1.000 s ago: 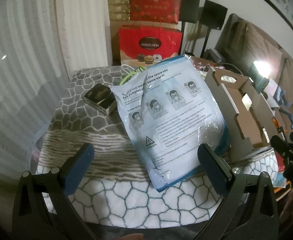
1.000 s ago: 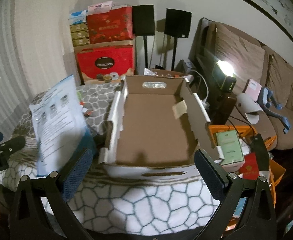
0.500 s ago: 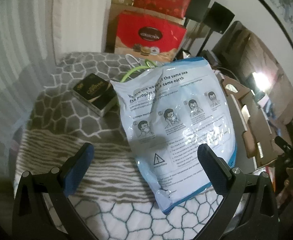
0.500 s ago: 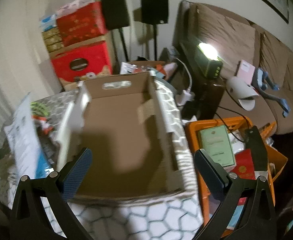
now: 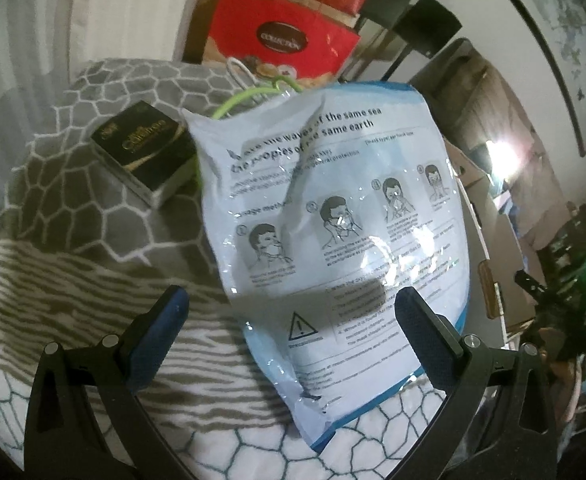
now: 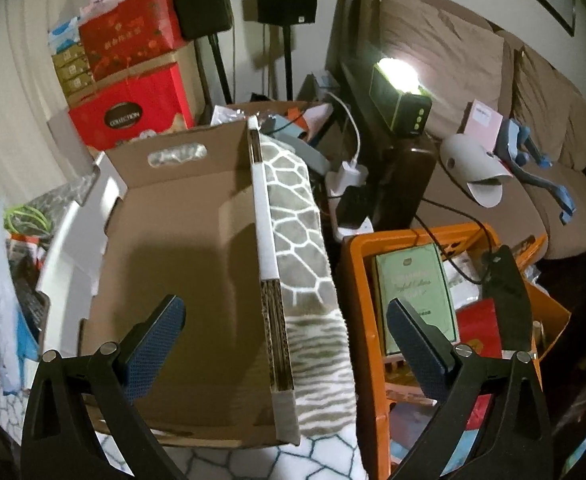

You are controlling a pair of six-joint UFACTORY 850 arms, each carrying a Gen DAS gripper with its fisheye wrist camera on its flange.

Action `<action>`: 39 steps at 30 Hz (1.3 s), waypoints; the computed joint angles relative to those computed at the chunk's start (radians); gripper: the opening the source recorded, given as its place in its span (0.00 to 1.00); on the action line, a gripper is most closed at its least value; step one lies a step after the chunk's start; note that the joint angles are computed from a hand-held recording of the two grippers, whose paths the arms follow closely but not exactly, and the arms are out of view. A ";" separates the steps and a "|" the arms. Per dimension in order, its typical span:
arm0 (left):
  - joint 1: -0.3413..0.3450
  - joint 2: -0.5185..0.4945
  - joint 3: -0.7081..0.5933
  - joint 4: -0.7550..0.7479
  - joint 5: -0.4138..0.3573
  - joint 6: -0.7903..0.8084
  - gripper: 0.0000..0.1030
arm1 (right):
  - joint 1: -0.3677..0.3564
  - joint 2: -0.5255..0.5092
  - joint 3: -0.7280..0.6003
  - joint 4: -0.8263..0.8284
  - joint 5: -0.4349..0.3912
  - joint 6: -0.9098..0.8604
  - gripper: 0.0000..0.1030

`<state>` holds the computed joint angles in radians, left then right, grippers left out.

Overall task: Organize objects
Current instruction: 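Grasp the mask bag with the left tool while the right tool holds the box wall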

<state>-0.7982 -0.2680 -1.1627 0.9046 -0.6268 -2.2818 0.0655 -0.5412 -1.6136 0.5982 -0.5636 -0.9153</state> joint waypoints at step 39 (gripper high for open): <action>0.063 0.022 0.077 0.377 0.211 -0.366 0.19 | 0.026 -0.057 -0.038 -0.094 -0.099 0.034 0.39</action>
